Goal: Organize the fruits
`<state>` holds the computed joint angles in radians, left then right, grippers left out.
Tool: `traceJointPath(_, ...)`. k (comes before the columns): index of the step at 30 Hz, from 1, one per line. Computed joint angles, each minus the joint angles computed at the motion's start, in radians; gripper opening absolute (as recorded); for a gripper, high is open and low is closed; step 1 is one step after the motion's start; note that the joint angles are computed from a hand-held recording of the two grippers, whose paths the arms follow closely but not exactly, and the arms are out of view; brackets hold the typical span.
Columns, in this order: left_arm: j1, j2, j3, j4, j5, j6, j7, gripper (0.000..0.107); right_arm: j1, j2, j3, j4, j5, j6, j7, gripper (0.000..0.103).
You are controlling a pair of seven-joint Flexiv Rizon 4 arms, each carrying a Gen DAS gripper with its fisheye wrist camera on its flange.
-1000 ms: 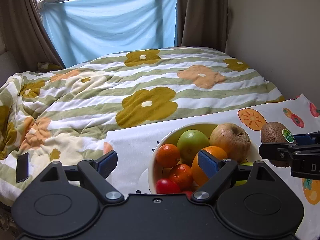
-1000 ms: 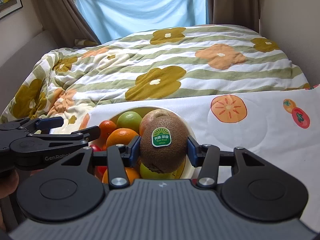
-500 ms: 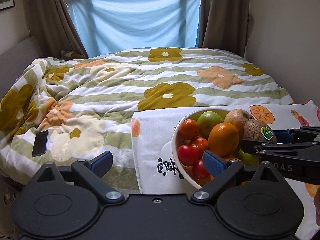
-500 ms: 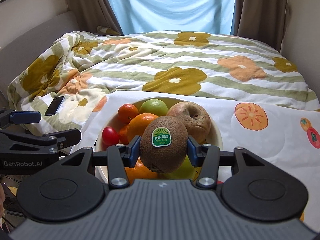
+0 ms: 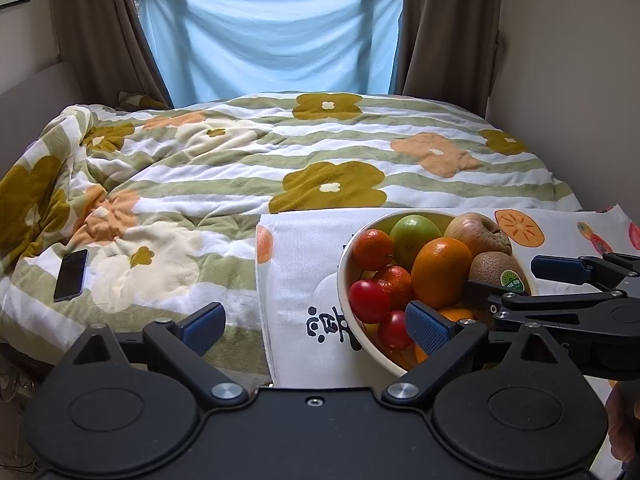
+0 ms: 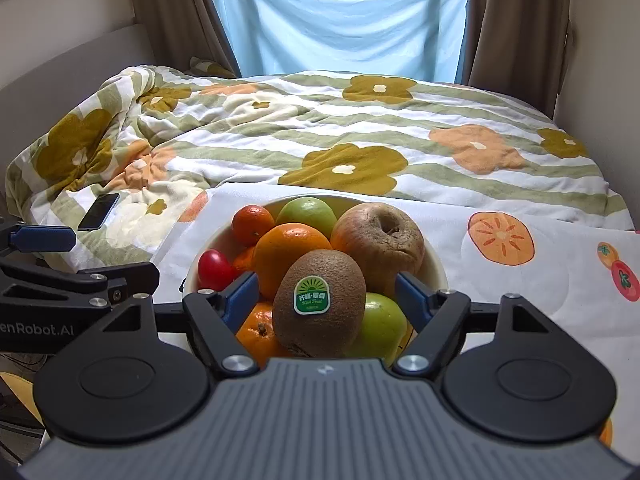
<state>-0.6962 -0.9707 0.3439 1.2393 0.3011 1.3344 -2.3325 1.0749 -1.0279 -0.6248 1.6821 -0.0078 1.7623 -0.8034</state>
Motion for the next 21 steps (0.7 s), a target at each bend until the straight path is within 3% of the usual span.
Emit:
traceJointPath(8,-0.028,0.013,0.021,-0.004,0.013,-0.016,-0.026,0.099,0.005,0.034,0.000,0.044,0.019,0.022,-0.004,0.090)
traceJointPath(18,-0.197,0.082,0.140,-0.042,0.169,-0.138,-0.256,0.099,0.067,0.173,-0.057,0.241,0.131,0.144,-0.151,0.090)
traceJointPath(21,-0.243,0.098,0.150,-0.080,0.226,-0.182,-0.308,0.099,0.117,0.250,-0.109,0.338,0.176,0.167,-0.235,0.098)
